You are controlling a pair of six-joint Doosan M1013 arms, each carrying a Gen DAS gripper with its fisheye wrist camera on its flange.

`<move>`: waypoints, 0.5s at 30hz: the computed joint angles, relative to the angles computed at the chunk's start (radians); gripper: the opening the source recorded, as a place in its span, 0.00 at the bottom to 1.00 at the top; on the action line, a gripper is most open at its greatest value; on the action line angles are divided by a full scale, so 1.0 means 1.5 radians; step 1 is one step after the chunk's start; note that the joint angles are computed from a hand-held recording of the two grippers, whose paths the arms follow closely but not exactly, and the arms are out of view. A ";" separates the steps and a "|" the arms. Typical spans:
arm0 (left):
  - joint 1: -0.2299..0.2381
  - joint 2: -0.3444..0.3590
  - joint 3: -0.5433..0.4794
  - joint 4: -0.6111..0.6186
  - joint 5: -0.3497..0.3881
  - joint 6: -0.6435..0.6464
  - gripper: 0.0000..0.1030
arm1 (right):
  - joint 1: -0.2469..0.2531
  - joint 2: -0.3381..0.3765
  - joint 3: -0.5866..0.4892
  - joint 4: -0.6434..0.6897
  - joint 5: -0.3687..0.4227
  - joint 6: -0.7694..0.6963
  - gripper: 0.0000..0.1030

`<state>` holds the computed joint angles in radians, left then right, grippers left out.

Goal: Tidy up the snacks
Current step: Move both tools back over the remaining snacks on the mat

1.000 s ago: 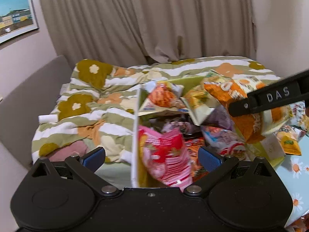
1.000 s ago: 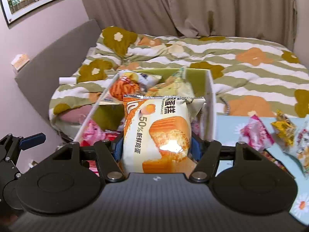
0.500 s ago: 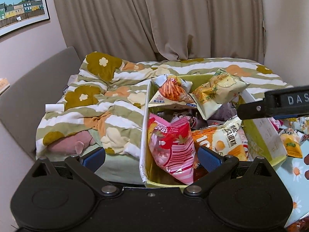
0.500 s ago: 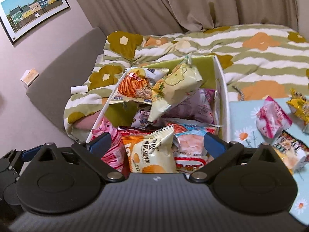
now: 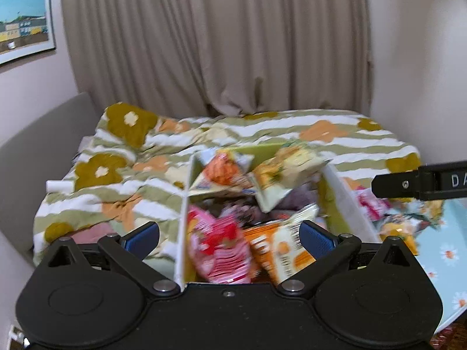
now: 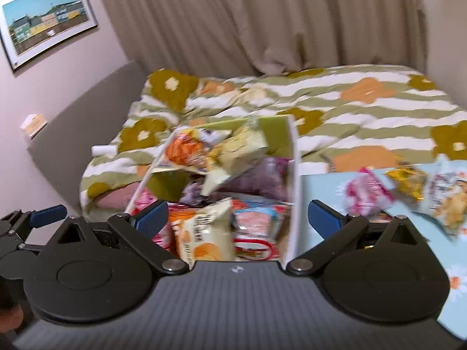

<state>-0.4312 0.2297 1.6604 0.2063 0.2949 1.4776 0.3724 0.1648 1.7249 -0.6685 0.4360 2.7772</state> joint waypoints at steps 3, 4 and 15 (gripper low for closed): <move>-0.008 -0.005 0.001 -0.078 -0.013 0.076 1.00 | -0.004 -0.023 0.023 -0.043 0.007 0.051 1.00; -0.013 -0.006 0.000 -0.099 -0.014 0.096 1.00 | -0.007 -0.031 0.031 -0.056 0.009 0.066 1.00; -0.096 0.017 -0.029 -0.067 -0.009 0.058 1.00 | -0.084 -0.102 0.100 -0.130 0.030 0.057 1.00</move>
